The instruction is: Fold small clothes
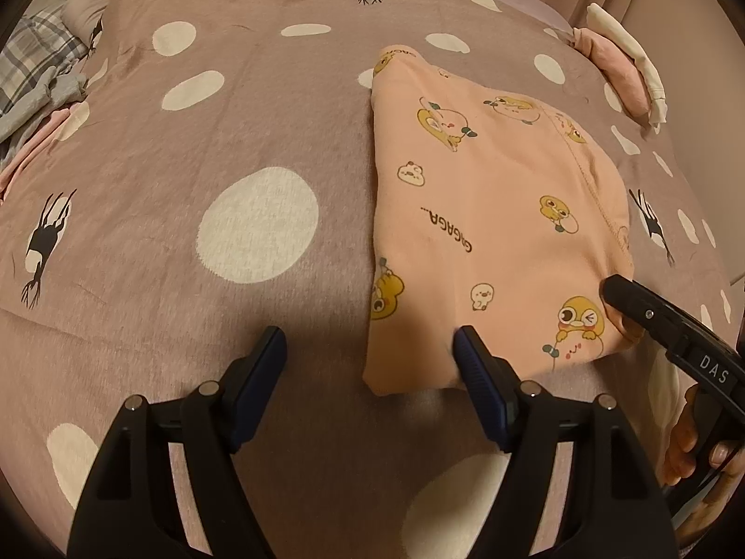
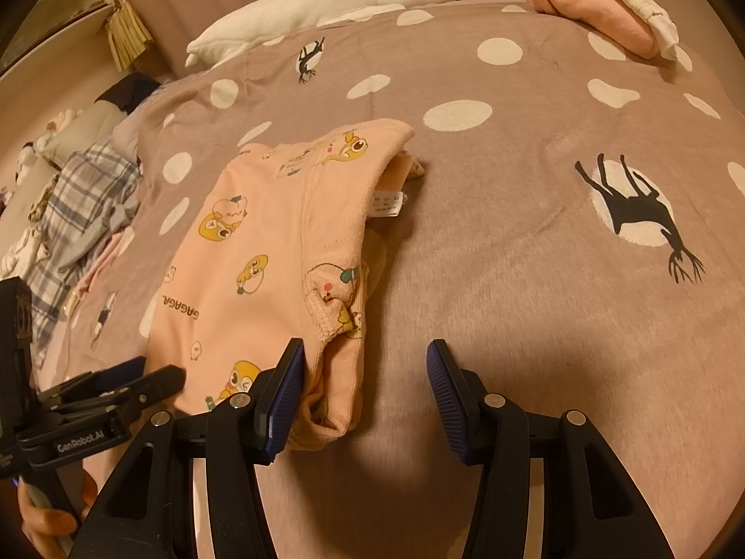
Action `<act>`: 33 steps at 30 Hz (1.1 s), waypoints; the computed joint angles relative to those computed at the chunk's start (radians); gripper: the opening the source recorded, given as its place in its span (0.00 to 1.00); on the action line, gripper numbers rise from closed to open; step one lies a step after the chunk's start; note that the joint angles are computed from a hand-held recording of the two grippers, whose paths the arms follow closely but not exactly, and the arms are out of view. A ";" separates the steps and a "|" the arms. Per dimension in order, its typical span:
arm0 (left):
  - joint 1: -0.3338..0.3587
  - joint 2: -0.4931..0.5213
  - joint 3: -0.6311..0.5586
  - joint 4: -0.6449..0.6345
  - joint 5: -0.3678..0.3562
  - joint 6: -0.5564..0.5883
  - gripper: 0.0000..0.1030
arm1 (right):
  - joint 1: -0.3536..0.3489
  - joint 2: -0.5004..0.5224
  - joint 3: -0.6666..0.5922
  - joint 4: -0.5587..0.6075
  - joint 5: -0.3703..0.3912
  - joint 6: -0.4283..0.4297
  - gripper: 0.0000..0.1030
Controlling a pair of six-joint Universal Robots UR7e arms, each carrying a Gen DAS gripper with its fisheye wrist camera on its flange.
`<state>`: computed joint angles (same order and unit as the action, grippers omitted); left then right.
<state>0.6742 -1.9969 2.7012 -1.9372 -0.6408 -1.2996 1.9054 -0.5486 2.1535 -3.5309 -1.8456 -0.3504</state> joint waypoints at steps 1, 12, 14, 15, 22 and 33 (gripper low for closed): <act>-0.002 -0.005 0.001 0.007 -0.001 -0.003 0.73 | 0.003 0.000 -0.003 0.003 -0.001 0.002 0.50; -0.006 -0.012 0.001 0.028 -0.002 -0.018 0.74 | 0.001 -0.004 0.005 0.000 -0.002 0.003 0.50; -0.008 -0.020 0.001 0.036 -0.003 -0.020 0.74 | 0.004 -0.003 0.001 0.004 -0.004 0.005 0.50; -0.006 -0.014 0.001 0.030 -0.002 -0.018 0.74 | 0.004 -0.005 0.003 0.003 -0.004 0.004 0.50; -0.007 -0.013 0.000 0.031 -0.003 -0.021 0.74 | 0.005 -0.011 0.008 0.006 -0.009 0.005 0.50; -0.013 -0.041 0.002 0.068 -0.007 -0.034 0.74 | 0.004 -0.017 0.014 0.006 -0.009 0.004 0.50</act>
<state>0.6615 -2.0381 2.7032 -1.8690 -0.6480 -1.3337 1.9092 -0.5657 2.1673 -3.5246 -1.8546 -0.3464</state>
